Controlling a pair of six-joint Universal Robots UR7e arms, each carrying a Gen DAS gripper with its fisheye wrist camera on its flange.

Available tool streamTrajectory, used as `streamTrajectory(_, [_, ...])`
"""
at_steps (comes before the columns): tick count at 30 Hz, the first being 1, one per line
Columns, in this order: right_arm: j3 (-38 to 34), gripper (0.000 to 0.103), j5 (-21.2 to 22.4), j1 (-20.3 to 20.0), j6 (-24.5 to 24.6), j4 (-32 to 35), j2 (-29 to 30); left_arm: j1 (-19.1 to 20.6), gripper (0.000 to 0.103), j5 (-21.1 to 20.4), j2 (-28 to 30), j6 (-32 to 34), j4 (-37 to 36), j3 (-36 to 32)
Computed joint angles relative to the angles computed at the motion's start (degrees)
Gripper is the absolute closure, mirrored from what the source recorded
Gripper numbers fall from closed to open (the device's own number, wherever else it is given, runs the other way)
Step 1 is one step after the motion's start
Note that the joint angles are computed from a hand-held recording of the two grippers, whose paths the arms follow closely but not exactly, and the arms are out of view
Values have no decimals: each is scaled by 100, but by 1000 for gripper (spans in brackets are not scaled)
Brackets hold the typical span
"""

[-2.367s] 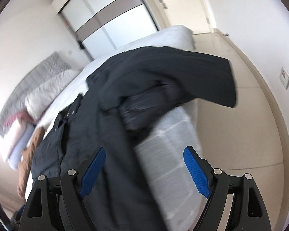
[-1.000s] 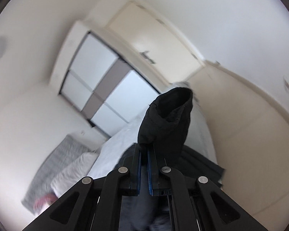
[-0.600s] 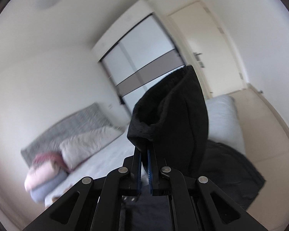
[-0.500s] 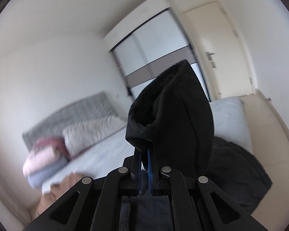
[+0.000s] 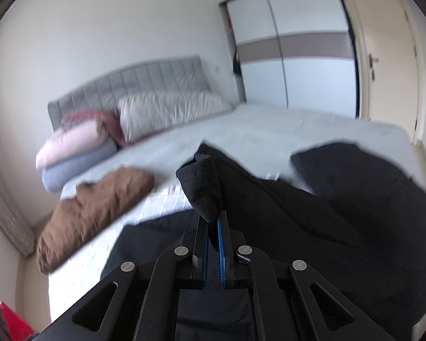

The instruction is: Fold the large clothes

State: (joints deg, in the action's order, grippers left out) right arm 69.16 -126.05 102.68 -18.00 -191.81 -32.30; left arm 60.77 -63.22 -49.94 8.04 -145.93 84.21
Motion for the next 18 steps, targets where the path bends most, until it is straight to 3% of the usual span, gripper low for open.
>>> streamTrajectory(5, [-451,92,102,-248,630,1063,547,248,2,-339,98,-409,876,-510])
streamTrajectory(7, [-306,83,401,-406,1194,1740,465,335,2,-488,149,-629,1207,-732])
streamTrajectory(8, [-167,76,663,-507,1586,2202,329,382,2,-598,167,-714,1347,-829])
streamTrajectory(10, [113,73,1383,-668,1997,2670,62,476,2,-877,176,-818,1521,-966])
streamTrajectory(12, [749,72,1870,-743,2026,2327,-348,550,2,-1121,168,-846,1615,-1043])
streamTrajectory(14, [1360,67,1910,-745,2007,1842,-716,586,2,-1233,156,-828,1590,-1060])
streamTrajectory(18, [2702,62,955,-626,2044,825,-1513,669,4,-1716,184,-721,1538,-1133])
